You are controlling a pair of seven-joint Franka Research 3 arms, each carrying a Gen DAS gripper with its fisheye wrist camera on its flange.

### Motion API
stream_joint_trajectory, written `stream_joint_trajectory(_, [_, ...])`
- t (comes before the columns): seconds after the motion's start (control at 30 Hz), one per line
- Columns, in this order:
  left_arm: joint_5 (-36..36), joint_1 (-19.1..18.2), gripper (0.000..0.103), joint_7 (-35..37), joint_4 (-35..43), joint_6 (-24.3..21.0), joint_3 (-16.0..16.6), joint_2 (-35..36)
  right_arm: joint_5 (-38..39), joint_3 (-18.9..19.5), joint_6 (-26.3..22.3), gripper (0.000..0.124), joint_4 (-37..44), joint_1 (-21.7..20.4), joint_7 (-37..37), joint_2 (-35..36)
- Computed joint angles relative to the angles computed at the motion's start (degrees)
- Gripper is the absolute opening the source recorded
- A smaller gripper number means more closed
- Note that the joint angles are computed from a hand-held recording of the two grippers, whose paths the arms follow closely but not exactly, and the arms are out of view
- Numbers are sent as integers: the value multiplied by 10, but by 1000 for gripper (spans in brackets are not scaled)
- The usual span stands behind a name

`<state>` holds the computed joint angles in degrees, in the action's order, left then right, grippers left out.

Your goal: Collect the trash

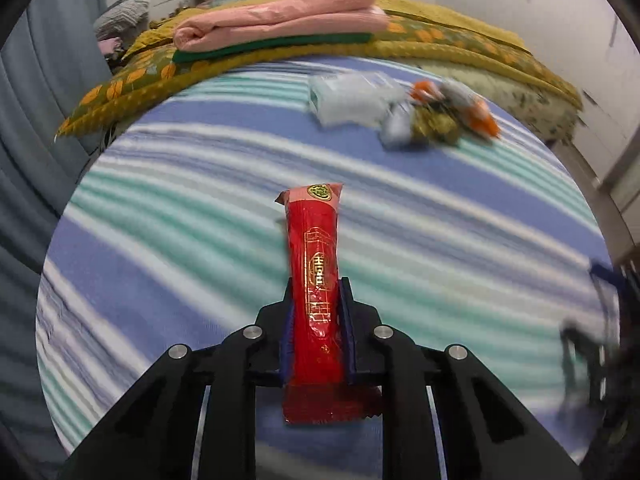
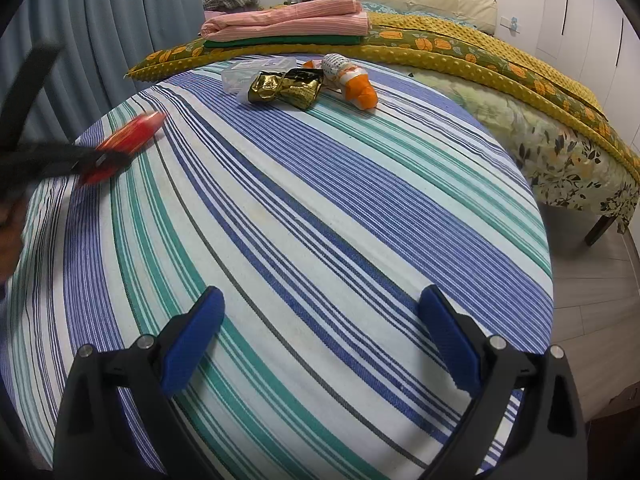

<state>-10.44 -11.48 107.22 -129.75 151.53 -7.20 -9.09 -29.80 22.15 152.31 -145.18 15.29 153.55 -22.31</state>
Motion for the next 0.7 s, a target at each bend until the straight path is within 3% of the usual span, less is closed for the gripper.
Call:
stream_joint_trajectory(0.03, [-9,-2,24,11,-19,8,3,-15,0,0,0,95,1,0,0,1])
stream_joint_trajectory(0.1, [-18,-7,58,24,-47,28,10,-35,0,0,-1,96,0,0,2,0])
stream_joint_trajectory(0.17, [-11,-9,68,26,-65,56,12,-43,0,1,-2,96,1,0,3,0])
stream_joint_trajectory(0.27, [14,-6,70,6,-64,58,12,-34,1,0,-2,96,0,1,2,-1])
stream_joint_trajectory(0.47, [11,-4,90,-2,-68,81,18,-26,4,1,-9,96,0,1,8,-4])
stream_joint_trajectory(0.53, [-8,-10,91,2,-71,83,26,-26,12,0,-21,96,8,1,13,2])
stream_joint_trajectory(0.7, [10,-1,95,-23,-67,82,20,-23,11,-24,-5,96,88,1,7,84])
